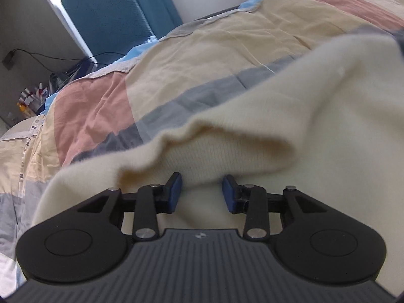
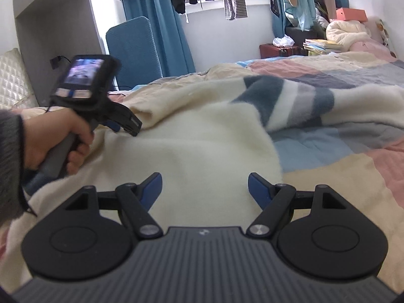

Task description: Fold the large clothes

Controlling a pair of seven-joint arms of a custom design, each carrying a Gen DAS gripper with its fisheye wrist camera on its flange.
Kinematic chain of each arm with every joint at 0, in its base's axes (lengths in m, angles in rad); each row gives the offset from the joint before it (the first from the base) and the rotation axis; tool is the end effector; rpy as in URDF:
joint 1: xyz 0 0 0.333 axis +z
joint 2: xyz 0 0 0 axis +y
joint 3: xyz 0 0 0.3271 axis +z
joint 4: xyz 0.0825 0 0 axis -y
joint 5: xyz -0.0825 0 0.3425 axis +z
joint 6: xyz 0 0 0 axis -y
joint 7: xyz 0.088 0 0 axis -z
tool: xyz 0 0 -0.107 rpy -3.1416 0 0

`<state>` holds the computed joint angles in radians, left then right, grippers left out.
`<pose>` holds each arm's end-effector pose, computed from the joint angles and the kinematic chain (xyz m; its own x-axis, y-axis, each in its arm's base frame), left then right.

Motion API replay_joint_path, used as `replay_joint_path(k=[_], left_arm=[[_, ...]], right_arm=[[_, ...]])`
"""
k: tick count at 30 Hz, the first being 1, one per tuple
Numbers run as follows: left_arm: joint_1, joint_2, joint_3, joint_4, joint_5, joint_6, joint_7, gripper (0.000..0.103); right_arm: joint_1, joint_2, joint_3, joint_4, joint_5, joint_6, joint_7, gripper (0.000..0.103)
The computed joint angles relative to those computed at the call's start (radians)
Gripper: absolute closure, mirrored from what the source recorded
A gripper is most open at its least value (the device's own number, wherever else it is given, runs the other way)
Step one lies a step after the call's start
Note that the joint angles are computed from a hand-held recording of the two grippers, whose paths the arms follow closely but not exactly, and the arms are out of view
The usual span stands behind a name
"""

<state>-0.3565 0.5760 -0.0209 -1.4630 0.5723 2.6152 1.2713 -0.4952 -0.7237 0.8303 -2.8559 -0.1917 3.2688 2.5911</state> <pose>0.6669 -0.2735 0.4367 -0.3495 -0.8782 -0.3266 -0.6870 0.4772 -0.5480 0.3233 0.1589 0.4623 -0.2408 -0.9494 -0.2016 -0.4730 0.2962 -0.8298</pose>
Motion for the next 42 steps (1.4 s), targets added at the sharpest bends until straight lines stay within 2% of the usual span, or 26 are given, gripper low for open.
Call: replay_joint_path(k=[2,5,6,8,11,14,16,19,22,24,25,26,30,35,37,40,42], left_arm=[[-0.034,0.039,0.051,0.063,0.049,0.012,-0.071,0.062],[-0.069,0.090,0.133,0.143,0.147,0.076,-0.213,0.062],[-0.063,0.117,0.134,0.188,0.146,0.060,-0.220,0.061],[-0.018,0.175,0.070,0.295,0.063,-0.024,-0.135,0.061],[-0.011,0.174,0.068,0.291,0.040,-0.006,-0.132,0.061],[0.024,0.113,0.030,0.211,-0.023,0.033,-0.120,0.055],[0.017,0.029,0.045,0.104,-0.021,0.063,-0.166,0.050],[0.049,-0.135,0.009,-0.091,-0.058,0.110,-0.191,0.048],[0.077,-0.312,-0.014,-0.275,-0.060,0.116,-0.219,0.046],[0.090,-0.437,-0.024,-0.392,-0.021,0.083,-0.268,0.038],[0.095,-0.498,-0.030,-0.439,0.006,0.037,-0.301,0.038],[0.108,-0.559,-0.040,-0.498,0.010,0.026,-0.314,0.037],[0.159,-0.827,-0.074,-0.756,-0.043,0.001,-0.320,0.037],[0.124,-1.128,-0.056,-1.020,-0.288,-0.085,-0.245,0.036],[0.122,-1.227,-0.063,-1.105,-0.352,-0.114,-0.236,0.035],[0.150,-1.339,-0.111,-1.199,-0.397,-0.170,-0.236,0.032],[0.160,-1.393,-0.124,-1.248,-0.448,-0.205,-0.235,0.031]], right_arm=[[0.000,0.009,-0.003,0.000,0.002,0.003,0.000,0.026],[-0.007,0.020,0.005,-0.004,0.006,0.024,-0.002,0.026],[-0.010,0.025,0.007,-0.004,0.009,0.030,-0.005,0.026],[-0.018,0.039,0.016,-0.003,0.015,0.047,-0.012,0.026],[-0.025,0.058,0.023,-0.004,0.032,0.064,-0.029,0.026],[-0.030,0.065,0.035,0.000,0.046,0.067,-0.047,0.024],[-0.036,0.057,0.044,0.003,0.052,0.067,-0.061,0.025],[-0.034,0.039,0.049,0.000,0.060,0.071,-0.073,0.026],[-0.007,0.014,0.038,-0.005,0.063,0.058,-0.085,0.026],[0.024,-0.006,0.016,-0.014,0.061,0.052,-0.091,0.026],[0.039,-0.016,0.003,-0.020,0.061,0.051,-0.093,0.026],[0.057,-0.024,-0.011,-0.023,0.060,0.042,-0.097,0.026],[0.169,-0.078,-0.098,-0.048,0.049,-0.038,-0.099,0.026],[0.341,-0.137,-0.224,-0.065,0.005,-0.178,-0.100,0.026],[0.399,-0.171,-0.255,-0.069,-0.018,-0.247,-0.101,0.026],[0.512,-0.221,-0.339,-0.094,-0.015,-0.318,-0.078,0.027],[0.572,-0.248,-0.380,-0.097,-0.016,-0.385,-0.069,0.024]])
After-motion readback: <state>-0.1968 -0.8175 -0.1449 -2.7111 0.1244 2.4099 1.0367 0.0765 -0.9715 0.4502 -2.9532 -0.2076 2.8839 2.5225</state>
